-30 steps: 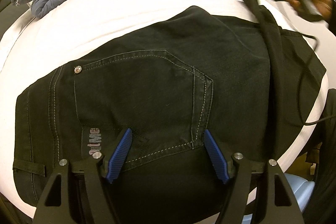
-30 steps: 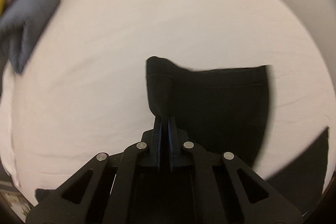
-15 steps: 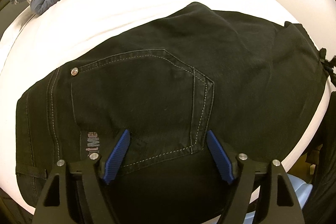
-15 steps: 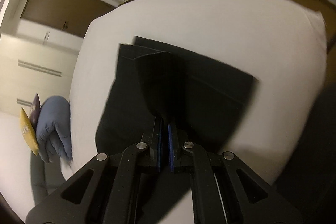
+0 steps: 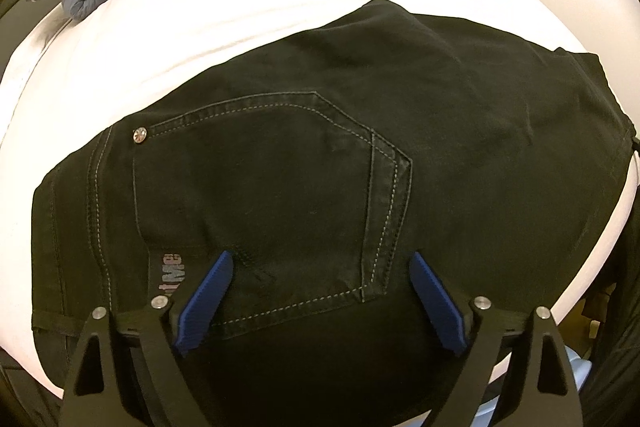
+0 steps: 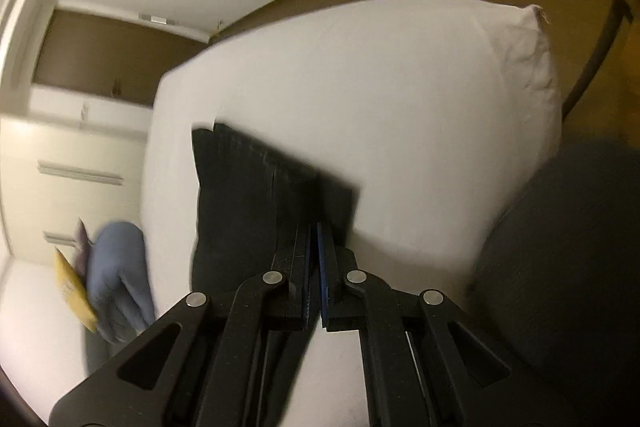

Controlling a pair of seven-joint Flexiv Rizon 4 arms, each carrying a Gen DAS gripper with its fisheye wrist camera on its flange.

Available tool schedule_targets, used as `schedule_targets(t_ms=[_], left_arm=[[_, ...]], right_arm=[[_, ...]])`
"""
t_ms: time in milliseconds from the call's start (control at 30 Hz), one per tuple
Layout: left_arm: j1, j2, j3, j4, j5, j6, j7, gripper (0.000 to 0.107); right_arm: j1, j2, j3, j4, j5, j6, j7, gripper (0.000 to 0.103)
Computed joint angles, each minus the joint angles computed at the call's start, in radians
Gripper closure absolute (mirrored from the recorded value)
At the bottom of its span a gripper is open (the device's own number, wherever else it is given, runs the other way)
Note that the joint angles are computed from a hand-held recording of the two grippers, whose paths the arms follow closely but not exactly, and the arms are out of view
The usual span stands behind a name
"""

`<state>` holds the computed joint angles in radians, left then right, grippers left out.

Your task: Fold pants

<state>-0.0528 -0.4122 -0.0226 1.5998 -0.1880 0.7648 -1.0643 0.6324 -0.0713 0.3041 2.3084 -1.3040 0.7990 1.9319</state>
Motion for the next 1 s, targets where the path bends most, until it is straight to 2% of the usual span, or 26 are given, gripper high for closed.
schedule_targets(t_ms=[33, 133, 167, 233, 300, 333, 467, 533, 567, 667, 800, 833, 900, 1000], left_arm=[[-0.004, -0.002, 0.001, -0.005, 0.006, -0.003, -0.006, 0.013], [-0.012, -0.007, 0.005, -0.017, 0.018, -0.009, -0.027, 0.013], [-0.014, -0.008, 0.006, -0.018, 0.022, -0.008, -0.033, 0.013], [-0.015, -0.005, 0.005, -0.012, 0.022, -0.003, -0.038, 0.013], [-0.012, -0.002, 0.003, -0.004, 0.017, 0.004, -0.037, 0.013], [-0.012, -0.003, 0.002, -0.003, 0.015, 0.008, -0.041, 0.013], [-0.010, -0.011, -0.001, -0.004, 0.012, 0.018, -0.040, 0.013], [-0.012, -0.009, -0.001, 0.001, 0.011, 0.021, -0.043, 0.013], [-0.009, -0.008, -0.002, 0.009, 0.007, 0.028, -0.036, 0.013], [-0.008, -0.006, -0.003, 0.019, 0.001, 0.040, -0.035, 0.013], [-0.005, 0.000, -0.003, 0.033, -0.004, 0.050, -0.029, 0.012], [-0.005, 0.000, -0.003, 0.033, -0.005, 0.050, -0.030, 0.012], [-0.002, 0.003, -0.003, 0.041, -0.008, 0.057, -0.027, 0.012], [-0.001, 0.002, -0.003, 0.041, -0.010, 0.058, -0.025, 0.012]], right_arm=[[-0.004, 0.014, -0.003, 0.005, 0.014, 0.014, -0.032, 0.100], [0.018, 0.056, 0.041, -0.048, 0.195, -0.108, -0.293, 0.099], [0.017, 0.059, 0.044, -0.076, 0.276, -0.114, -0.413, 0.098], [0.004, 0.066, 0.038, -0.090, 0.367, -0.052, -0.505, 0.098], [-0.020, 0.057, 0.017, -0.073, 0.325, 0.060, -0.437, 0.098], [-0.035, 0.041, -0.003, -0.063, 0.249, 0.139, -0.367, 0.098], [-0.041, -0.028, -0.033, -0.101, 0.151, 0.213, -0.337, 0.098], [-0.042, -0.056, -0.054, -0.110, 0.096, 0.267, -0.291, 0.094], [-0.041, -0.067, -0.066, -0.115, 0.052, 0.282, -0.255, 0.083], [-0.012, -0.054, -0.046, -0.114, 0.065, 0.229, -0.228, 0.042], [0.013, -0.046, -0.026, -0.125, 0.108, 0.154, -0.263, 0.043], [0.013, -0.047, -0.027, -0.122, 0.104, 0.166, -0.252, 0.044], [-0.004, -0.064, -0.057, -0.117, -0.002, 0.240, -0.162, 0.054], [-0.012, -0.088, -0.068, -0.131, -0.054, 0.275, -0.132, 0.056]])
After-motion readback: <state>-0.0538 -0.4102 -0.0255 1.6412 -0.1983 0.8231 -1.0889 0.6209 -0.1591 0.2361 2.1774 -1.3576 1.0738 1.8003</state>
